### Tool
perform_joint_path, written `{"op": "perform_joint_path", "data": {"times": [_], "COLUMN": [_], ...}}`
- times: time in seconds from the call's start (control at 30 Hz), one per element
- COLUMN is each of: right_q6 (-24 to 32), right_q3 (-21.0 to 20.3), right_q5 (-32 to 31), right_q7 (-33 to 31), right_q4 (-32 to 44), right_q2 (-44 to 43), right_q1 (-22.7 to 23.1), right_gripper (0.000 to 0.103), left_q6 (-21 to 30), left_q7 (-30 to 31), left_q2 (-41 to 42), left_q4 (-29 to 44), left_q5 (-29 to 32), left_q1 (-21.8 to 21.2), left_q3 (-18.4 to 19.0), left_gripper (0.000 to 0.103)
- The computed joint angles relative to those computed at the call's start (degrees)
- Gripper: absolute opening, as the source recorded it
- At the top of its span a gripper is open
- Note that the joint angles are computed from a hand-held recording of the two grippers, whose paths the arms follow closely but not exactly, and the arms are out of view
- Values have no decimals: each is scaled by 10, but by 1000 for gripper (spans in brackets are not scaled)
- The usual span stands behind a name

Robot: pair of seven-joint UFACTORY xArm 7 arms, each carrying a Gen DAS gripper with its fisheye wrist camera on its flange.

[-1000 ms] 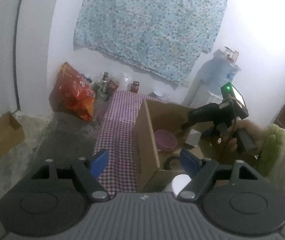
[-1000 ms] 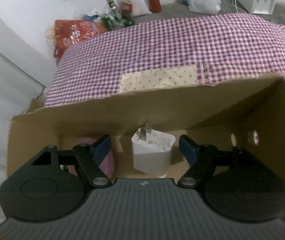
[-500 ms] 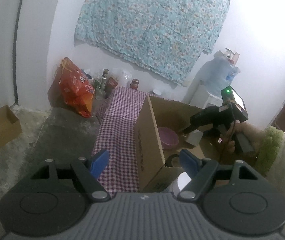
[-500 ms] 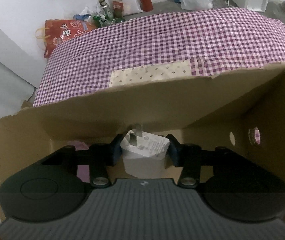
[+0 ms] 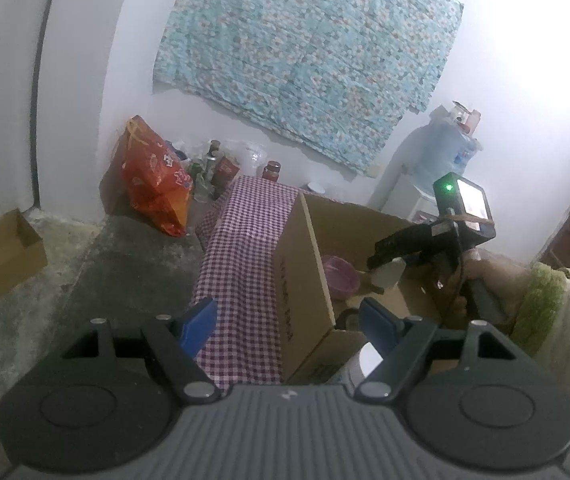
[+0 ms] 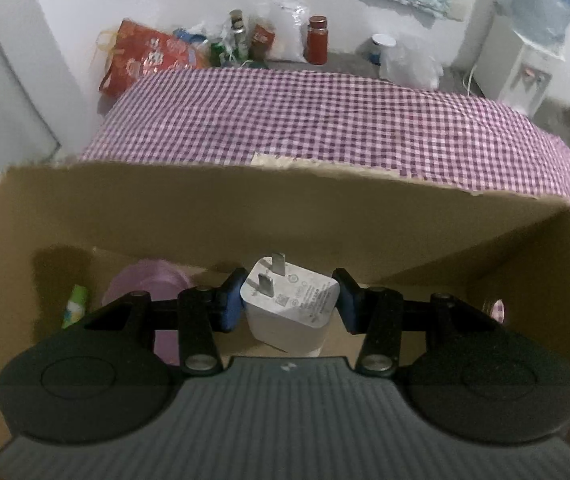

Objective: Organize rigid objects
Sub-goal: 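Grasp the charger plug in the box again and stand it upright, then move the right gripper back toward the white bottle and gold jar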

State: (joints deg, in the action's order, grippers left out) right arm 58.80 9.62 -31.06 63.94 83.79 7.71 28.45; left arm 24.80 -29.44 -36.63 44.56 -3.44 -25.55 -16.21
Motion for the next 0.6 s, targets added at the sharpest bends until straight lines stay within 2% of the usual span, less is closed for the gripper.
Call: {"op": "perform_joint_path", "data": {"times": [0.1, 0.17, 0.3, 0.4, 0.6], "right_q6": [1, 11, 20, -7, -38], "right_q3": [2, 2, 10, 23, 87], "right_q5": [1, -7, -34, -30, -36], "right_q7": [-10, -8, -2, 11, 63], "right_q4": [4, 9, 3, -35, -121], "right_q2": [1, -2, -33, -89, -227], "right_q1": [2, 6, 13, 8, -6], "right_gripper": [54, 67, 73, 75, 88], "left_q6": [2, 4, 7, 13, 20], "left_q7": [-8, -12, -23, -31, -25], "left_q2": [-8, -14, -21, -26, -32], "left_q4": [-4, -7, -8, -6, -6], "left_q5": [1, 2, 7, 12, 12], "left_q1": [2, 2, 3, 1, -22], "left_q3": [-5, -6, -17, -26, -31], "left_gripper": [80, 80, 80, 82, 85]}}
